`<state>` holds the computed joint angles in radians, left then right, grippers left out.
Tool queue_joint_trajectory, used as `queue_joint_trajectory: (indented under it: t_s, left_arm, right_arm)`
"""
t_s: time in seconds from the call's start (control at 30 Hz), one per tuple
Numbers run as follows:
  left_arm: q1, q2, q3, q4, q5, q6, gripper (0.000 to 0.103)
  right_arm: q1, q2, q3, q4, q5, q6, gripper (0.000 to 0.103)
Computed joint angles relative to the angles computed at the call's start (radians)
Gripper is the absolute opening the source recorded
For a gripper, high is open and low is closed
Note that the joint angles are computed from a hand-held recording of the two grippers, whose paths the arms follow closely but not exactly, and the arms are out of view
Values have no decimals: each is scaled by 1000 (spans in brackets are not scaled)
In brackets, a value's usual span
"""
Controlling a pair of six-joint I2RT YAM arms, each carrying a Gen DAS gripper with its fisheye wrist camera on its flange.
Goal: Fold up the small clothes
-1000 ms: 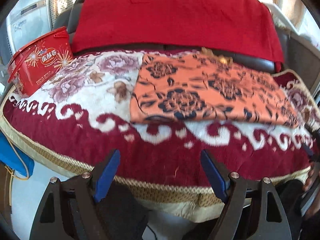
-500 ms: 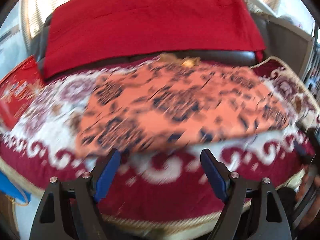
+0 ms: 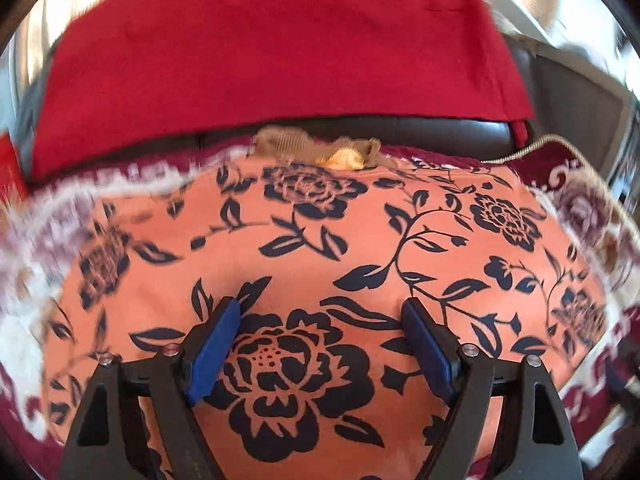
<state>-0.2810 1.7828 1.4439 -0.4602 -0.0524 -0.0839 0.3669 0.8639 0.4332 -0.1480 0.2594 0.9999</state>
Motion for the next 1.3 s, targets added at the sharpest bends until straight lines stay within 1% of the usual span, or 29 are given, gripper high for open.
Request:
queue_joint_trajectory:
  t_s: [0.03, 0.1, 0.17, 0.23, 0.27, 0.3, 0.37, 0.43, 0.5, 0.57, 0.67, 0.73, 0.77, 0.8, 0.83, 0.87, 0.9, 0.93, 0.97, 1.0, 1.03, 1.07, 1.1, 1.13, 1.17, 1.2, 1.23, 1.27, 1.3]
  left_arm:
    - [-12, -2, 3, -5, -17, 18, 85]
    - [-2, -12, 2, -8, 7, 20, 85]
    - [27, -28, 18, -35, 66, -19, 85]
    - [63, -64, -4, -4, 108, -67, 85]
    - [71, -78, -15, 3, 103, -78, 85]
    - [77, -83, -18, -1, 93, -83, 85]
    - [84, -58, 8, -47, 69, -88, 85]
    - [93, 2, 70, -126, 72, -80, 85]
    - [90, 15, 74, -123, 52, -50, 85]
    - [91, 12, 78, -125, 58, -47, 85]
    - [100, 15, 82, -128, 72, -75, 85]
    - [95, 20, 83, -123, 57, -75, 85]
    - [87, 17, 81, -124, 46, -75, 85]
    - [86, 19, 79, -120, 40, -70, 85]
    - [85, 17, 77, -118, 36, -66, 85]
    - [89, 13, 76, -118, 37, -61, 85]
    - [92, 3, 69, -114, 38, -59, 85]
    - [93, -13, 54, -97, 30, -61, 85]
    - [94, -37, 27, -63, 17, -65, 85]
    - [89, -62, -2, -23, -5, -68, 85]
    - [82, -76, -20, 10, -28, -62, 85]
    - [73, -69, -15, 11, -45, -46, 85]
    - [68, -43, 11, -21, -46, -28, 85]
    - [66, 12, 68, -101, -32, -9, 85]
    - [65, 28, 75, -112, -34, -10, 85]
    - [64, 13, 50, -80, -39, -16, 85]
    - [62, 15, 59, -88, -42, -15, 85]
    - [62, 18, 64, -92, -41, -13, 85]
    - [63, 22, 68, -98, -37, -19, 85]
  right_arm:
    - [4, 10, 8, -8, 6, 1, 97]
    - [21, 37, 35, -38, 29, 4, 97]
    - [27, 67, 70, -78, 33, 1, 97]
    - [21, 118, 154, -174, 2, 1, 97]
    - [15, 121, 171, -177, -26, 2, 96]
    - [1, 106, 174, -140, -83, 3, 95]
    - [-11, 123, 203, -104, -133, 11, 95]
    - [-49, 213, 248, -94, -193, 34, 95]
    - [-98, 312, 265, -64, -284, 87, 95]
    - [-92, 346, 302, -71, -252, 90, 95]
    - [-105, 403, 359, -82, -287, 70, 92]
    - [-114, 465, 404, -118, -285, 56, 84]
    - [-116, 476, 418, -131, -271, 47, 71]
    - [-122, 490, 442, -159, -267, 30, 32]
    - [-136, 496, 456, -169, -298, 13, 11]
    - [-126, 491, 482, -206, -276, 2, 11]
    - [-80, 479, 531, -271, -185, -38, 11]
    - [3, 480, 605, -357, -31, -108, 11]
    - [68, 483, 643, -398, 81, -151, 11]
    - [107, 495, 661, -419, 144, -174, 11]
    - [104, 523, 663, -431, 143, -179, 13]
    - [70, 552, 649, -428, 101, -180, 16]
    - [7, 576, 605, -398, -10, -165, 23]
    - [-42, 559, 538, -329, -110, -144, 25]
    - [-77, 495, 446, -231, -164, -123, 28]
    - [-104, 449, 404, -203, -201, -121, 41]
    - [-127, 418, 386, -204, -229, -123, 50]
    - [-148, 387, 375, -209, -246, -125, 69]
    - [-166, 357, 374, -221, -241, -141, 74]
